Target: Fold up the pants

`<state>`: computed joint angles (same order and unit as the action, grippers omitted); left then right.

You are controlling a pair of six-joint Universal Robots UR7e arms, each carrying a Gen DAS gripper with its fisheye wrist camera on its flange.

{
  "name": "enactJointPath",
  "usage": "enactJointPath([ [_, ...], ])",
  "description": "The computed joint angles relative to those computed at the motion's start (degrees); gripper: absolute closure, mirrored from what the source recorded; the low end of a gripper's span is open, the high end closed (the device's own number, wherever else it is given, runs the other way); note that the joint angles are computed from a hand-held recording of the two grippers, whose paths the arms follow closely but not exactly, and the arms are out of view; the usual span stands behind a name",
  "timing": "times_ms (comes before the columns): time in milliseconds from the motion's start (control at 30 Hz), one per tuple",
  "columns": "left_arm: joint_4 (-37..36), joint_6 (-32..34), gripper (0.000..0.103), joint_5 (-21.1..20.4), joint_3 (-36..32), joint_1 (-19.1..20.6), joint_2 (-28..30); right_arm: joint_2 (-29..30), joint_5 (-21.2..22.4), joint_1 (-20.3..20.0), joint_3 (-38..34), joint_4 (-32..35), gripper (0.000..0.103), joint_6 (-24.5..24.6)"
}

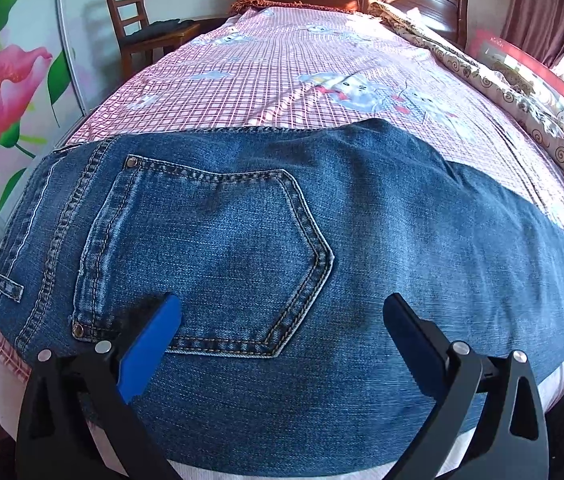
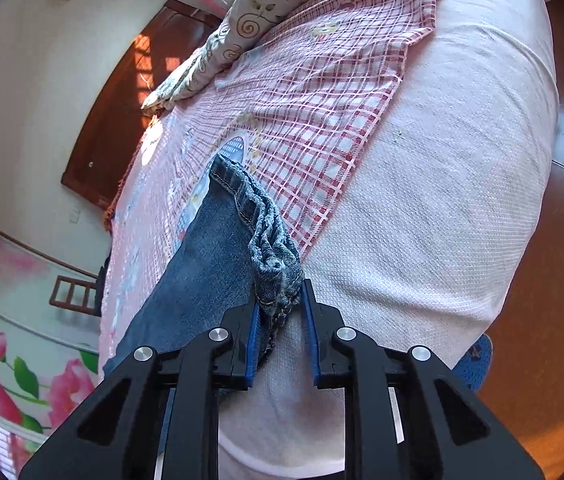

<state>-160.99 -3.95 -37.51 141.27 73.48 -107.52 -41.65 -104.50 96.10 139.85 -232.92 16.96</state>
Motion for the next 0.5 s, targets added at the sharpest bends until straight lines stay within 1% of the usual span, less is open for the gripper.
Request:
enactJointPath([
  [33,-0.74,-0.32,0.008,-3.56,0.39,-0.51,-1.77,-0.02,0.50,-0.27,0.08,-0.07,0.085,-0.37],
  [67,-3.53,0.53,0.008,-6.71,1.50,-1.65,-3.03,-0.02,1.13,-0.63,0.20,-0.20,0.085,-0.82],
  [100,-4.99,1.37,0.008,-8.35,2.63,-4.01,-3.82,-0.01,2.18,-1.16,0.71,-0.88,0.085,-0.99],
  [167,-3.92,4.15,0.007,-12.88,3.47,-8.23,-3.33,-0.01,4.12,-2.22,1.12,-1.45,0.085,-0.71],
  [200,-3.16,5.13,0.007,-16.25,3.42,-9.77,-1.92,-0.04,4.78,-2.53,1.37,-1.65,0.085,-0.64],
  [233,-3.11,5.92,0.007,-20.48,3.17,-10.59,0.02,-0.13,5.38,-2.83,1.50,-1.66,0.085,-0.83],
  [300,-3.62,6.52,0.007,-29.09,2.03,-11.20,5.05,-0.27,7.39,-3.83,1.93,-2.04,0.084,-0.75],
  [367,-4.22,5.80,0.007,-35.77,0.61,-11.45,10.53,-0.19,10.67,-5.54,2.68,-3.20,0.083,0.16],
  [400,-4.86,5.45,0.007,-37.66,-0.11,-11.54,13.45,0.01,12.44,-6.44,3.02,-3.98,0.082,0.49],
  [467,-6.37,3.51,0.007,-37.79,-1.29,-12.02,18.23,0.51,15.56,-7.99,3.59,-5.57,0.079,1.43],
  [500,-6.61,2.21,0.007,-38.48,-2.37,-11.50,20.43,1.07,18.02,-9.25,3.98,-7.03,0.076,2.12],
])
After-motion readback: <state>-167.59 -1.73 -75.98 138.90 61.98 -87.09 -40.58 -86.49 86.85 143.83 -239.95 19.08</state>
